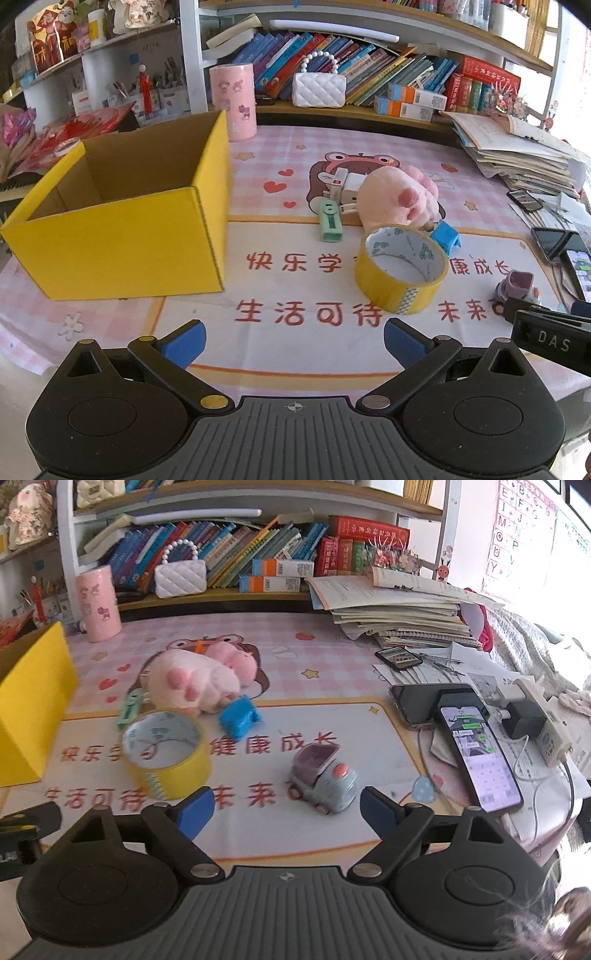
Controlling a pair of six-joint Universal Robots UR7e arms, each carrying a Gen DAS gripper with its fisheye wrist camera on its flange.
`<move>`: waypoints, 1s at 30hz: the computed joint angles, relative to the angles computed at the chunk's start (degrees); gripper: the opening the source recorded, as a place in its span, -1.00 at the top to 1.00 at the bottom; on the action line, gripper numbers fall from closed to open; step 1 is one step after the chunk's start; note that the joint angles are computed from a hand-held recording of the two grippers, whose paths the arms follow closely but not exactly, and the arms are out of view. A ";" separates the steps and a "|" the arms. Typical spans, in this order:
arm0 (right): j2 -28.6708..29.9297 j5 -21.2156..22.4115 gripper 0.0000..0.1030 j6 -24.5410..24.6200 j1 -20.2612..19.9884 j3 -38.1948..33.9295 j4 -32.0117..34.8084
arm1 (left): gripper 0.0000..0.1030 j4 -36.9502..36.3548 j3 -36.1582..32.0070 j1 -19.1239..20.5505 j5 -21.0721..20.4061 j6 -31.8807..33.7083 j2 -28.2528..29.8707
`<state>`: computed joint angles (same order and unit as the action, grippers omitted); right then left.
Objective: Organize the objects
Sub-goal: 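Move both grippers toward the tape roll and toy car, then grasp the yellow tape roll with the left gripper while the right gripper grasps the grey toy car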
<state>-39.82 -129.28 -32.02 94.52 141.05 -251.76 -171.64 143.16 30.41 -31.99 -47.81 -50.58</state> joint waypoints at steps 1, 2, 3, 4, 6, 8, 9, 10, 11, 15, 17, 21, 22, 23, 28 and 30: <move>-0.60 0.49 -0.56 -0.45 -0.84 -0.25 0.98 | -1.00 -0.07 -0.51 0.20 -0.16 -0.11 0.43; -1.34 1.04 -0.56 -0.70 -1.68 -0.47 2.24 | -1.00 -0.55 -0.91 0.36 -0.44 -0.05 0.85; -2.12 1.77 -0.56 -0.79 -2.51 -0.60 3.54 | -1.00 -1.42 -1.28 0.58 -0.80 0.10 1.32; -2.67 2.49 -0.56 -0.93 -3.20 -0.70 4.51 | -1.00 -2.10 -1.62 0.79 -1.13 0.11 1.69; -3.60 3.78 -0.56 -2.31 -4.44 -1.25 6.33 | -1.00 -2.60 -2.61 1.18 -1.51 -0.26 2.58; -4.28 4.90 -0.56 -4.06 -5.52 -1.92 8.06 | -1.00 -1.95 -3.67 1.41 -1.45 -0.71 3.37; -4.33 5.09 -0.56 -4.88 -5.87 -2.27 8.66 | -1.00 -1.70 -4.26 1.52 -1.34 -0.78 3.86; -4.50 5.32 -0.56 -5.62 -6.30 -2.65 9.52 | -1.00 -1.49 -4.79 1.59 -1.22 -0.85 4.36; -4.72 5.60 -0.56 -6.29 -6.83 -3.03 10.56 | -1.00 -1.00 -5.41 1.70 -1.10 -1.00 4.76; -6.01 6.63 -0.56 -7.80 -8.65 -4.27 15.37 | -1.00 0.09 -7.61 2.35 -1.03 -1.14 6.43; -6.37 7.31 -0.56 -8.75 -9.38 -4.70 16.85 | -1.00 0.36 -8.83 2.83 -1.33 -0.74 7.32; -7.52 8.36 -0.30 -9.35 -10.70 -5.52 20.75 | -1.00 0.95 -10.77 3.53 -1.51 -0.08 8.64; -7.89 8.43 -0.18 -9.30 -10.98 -5.75 21.96 | -1.00 1.23 -11.39 3.74 -1.50 0.17 9.02; -8.28 8.43 -0.11 -9.24 -11.27 -5.99 23.13 | -1.00 1.35 -11.88 3.89 -1.44 0.41 9.43; -11.07 13.06 -0.04 -8.87 -12.98 -5.38 25.83 | -1.00 0.49 -14.72 5.02 -1.74 3.19 11.52; -11.67 15.16 -0.03 -9.40 -13.46 -5.31 24.31 | -1.00 0.41 -16.11 5.59 -1.52 4.29 12.53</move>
<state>-51.49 -114.12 -41.42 81.05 135.74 -227.45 -171.23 127.05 36.00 -33.51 -43.52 -38.05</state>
